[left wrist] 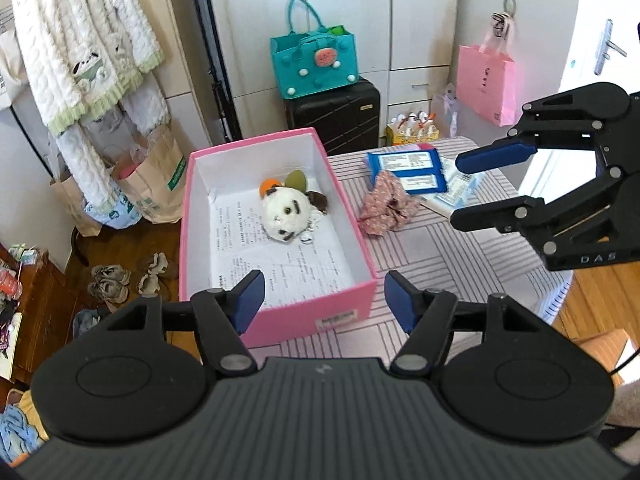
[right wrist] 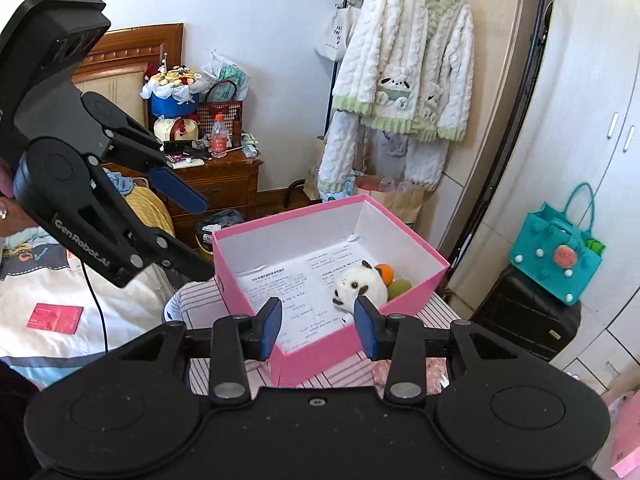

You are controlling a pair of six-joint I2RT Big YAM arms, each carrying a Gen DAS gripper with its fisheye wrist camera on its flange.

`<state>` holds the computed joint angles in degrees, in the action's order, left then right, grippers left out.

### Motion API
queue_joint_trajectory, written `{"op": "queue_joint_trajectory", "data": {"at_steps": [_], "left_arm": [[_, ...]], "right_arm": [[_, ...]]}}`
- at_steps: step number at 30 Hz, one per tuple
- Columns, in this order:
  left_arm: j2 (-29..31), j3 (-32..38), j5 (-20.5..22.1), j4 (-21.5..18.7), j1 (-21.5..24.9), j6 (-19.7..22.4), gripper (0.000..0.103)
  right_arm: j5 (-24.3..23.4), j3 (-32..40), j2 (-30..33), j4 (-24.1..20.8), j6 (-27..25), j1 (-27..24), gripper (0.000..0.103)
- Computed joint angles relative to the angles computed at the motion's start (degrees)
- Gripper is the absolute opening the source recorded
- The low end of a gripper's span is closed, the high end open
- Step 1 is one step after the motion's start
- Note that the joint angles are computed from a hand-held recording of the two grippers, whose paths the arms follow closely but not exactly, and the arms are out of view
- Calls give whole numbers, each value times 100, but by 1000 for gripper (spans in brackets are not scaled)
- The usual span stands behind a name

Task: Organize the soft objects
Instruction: 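Withdraw both tools from the box and move toward the scrunchie and pom-pom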

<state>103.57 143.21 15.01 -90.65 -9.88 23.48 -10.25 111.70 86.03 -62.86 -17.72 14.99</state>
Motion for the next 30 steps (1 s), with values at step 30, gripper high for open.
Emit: {"op": "queue_joint_trajectory", "data": {"at_steps": [30], "left_arm": [[-1866,-4045,-23,2933,-980,-623,76]], "right_arm": [[-927,-3475,-1987,1624,1006,-1207,79]]}}
